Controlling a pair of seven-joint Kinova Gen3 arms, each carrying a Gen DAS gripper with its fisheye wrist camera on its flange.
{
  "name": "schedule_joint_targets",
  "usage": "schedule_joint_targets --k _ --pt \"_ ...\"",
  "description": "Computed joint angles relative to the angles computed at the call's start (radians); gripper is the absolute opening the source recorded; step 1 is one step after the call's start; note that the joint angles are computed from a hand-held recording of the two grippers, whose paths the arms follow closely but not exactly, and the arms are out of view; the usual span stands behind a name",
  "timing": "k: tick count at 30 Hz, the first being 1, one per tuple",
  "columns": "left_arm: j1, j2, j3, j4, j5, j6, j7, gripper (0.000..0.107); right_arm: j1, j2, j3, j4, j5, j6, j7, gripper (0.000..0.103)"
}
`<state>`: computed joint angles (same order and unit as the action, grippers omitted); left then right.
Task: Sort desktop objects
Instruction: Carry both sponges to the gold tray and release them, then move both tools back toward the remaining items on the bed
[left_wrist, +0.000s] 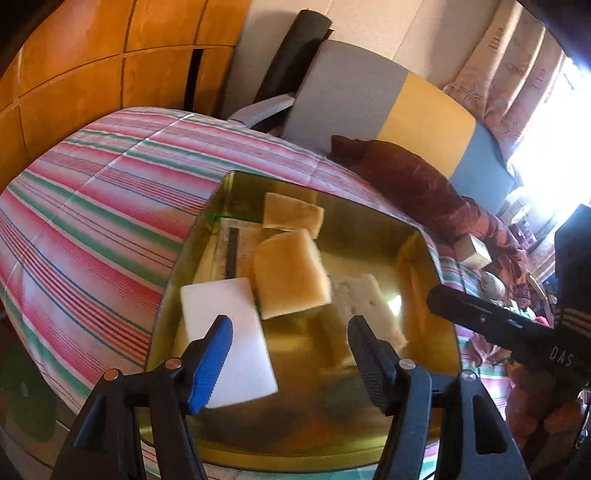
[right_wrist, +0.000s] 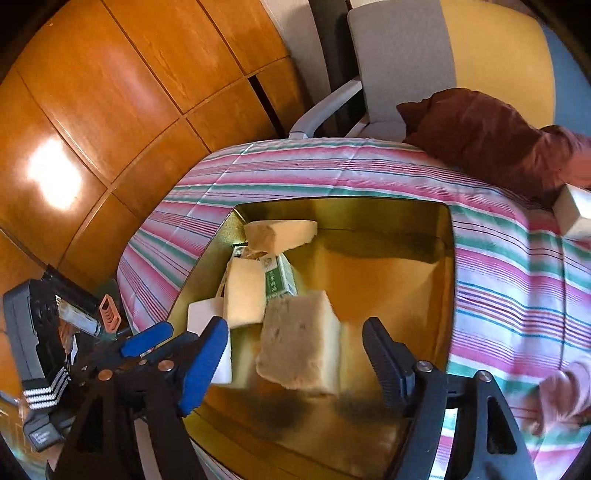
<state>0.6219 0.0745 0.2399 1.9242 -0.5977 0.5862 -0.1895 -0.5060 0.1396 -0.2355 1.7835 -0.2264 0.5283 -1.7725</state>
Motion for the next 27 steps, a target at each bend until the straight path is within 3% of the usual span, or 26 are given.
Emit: schedule_joint_targets --k 4,16,27 --pt "0.011 0.000 0.012 -0.015 -0.001 -0.015 -0.027 0.066 0.008 -0.036 0.008 0.044 0.004 -0.011 -0.009 0.080" --pt "0.105 0.091 0.008 -0.166 0.040 0.049 -0.204 0.067 0.104 -0.148 0.063 0.190 -0.063 -0.027 0.036 0.080" --pt "0.197 0.210 -0.013 -0.371 0.096 0.156 -0.425 0.068 0.263 -0.308 0.189 0.286 0.013 0.018 0.081 0.079"
